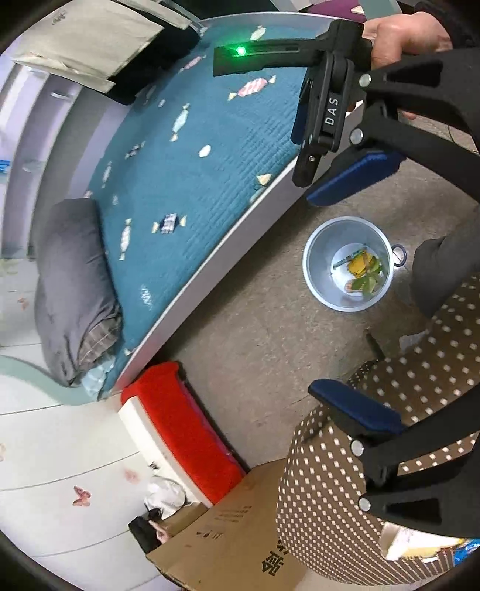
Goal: Collect trash
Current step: 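Move both tools back over the table toward the remaining trash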
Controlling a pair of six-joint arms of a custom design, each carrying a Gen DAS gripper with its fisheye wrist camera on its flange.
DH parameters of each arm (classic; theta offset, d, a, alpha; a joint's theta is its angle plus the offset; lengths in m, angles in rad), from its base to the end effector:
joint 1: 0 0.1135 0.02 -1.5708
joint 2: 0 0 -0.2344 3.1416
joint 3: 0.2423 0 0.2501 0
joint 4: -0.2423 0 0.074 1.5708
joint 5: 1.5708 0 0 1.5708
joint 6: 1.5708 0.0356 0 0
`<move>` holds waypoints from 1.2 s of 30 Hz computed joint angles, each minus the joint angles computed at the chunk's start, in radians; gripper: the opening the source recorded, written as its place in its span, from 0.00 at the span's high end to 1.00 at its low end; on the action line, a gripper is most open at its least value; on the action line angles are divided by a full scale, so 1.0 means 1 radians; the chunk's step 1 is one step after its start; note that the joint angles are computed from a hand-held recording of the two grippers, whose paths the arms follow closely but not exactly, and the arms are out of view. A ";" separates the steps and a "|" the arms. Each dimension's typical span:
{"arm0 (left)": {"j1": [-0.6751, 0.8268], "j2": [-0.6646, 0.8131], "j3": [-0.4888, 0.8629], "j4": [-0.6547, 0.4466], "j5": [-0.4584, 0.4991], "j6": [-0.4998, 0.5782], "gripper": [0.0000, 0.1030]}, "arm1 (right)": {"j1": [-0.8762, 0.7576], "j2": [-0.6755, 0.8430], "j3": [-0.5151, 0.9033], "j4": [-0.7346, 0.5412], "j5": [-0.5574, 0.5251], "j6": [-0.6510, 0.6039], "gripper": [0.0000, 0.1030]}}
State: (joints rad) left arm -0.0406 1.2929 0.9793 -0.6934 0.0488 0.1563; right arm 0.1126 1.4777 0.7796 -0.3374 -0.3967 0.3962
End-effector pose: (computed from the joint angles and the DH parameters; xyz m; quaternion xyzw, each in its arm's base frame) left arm 0.2634 -0.0124 0.2285 0.1011 0.9549 -0.0073 0.2790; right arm 0.2740 0.0448 0.1449 0.0820 0.9434 0.2492 0.2031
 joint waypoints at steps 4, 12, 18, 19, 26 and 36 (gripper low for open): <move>0.021 -0.113 -0.013 -0.053 0.025 0.001 0.10 | 0.027 -0.090 0.005 -0.052 0.023 0.003 0.06; 0.114 -0.308 -0.022 -0.156 0.093 0.035 0.09 | 0.161 -0.241 0.078 -0.161 0.096 0.037 0.06; 0.286 -0.413 -0.003 -0.244 0.193 0.111 0.09 | 0.298 -0.292 0.162 -0.213 0.164 0.062 0.06; 0.318 -0.426 0.002 -0.256 0.209 0.126 0.09 | 0.324 -0.294 0.180 -0.221 0.178 0.065 0.06; 0.684 -0.468 0.065 -0.365 0.425 0.303 0.08 | 0.517 -0.278 0.304 -0.263 0.278 0.077 0.06; 1.296 -0.307 0.194 -0.559 0.721 0.709 0.07 | 0.802 -0.149 0.479 -0.269 0.406 0.089 0.06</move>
State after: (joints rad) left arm 1.2552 0.9861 1.1729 -1.2526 0.7699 0.8648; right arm 0.9148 1.3283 1.2586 -0.6059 0.0089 0.4848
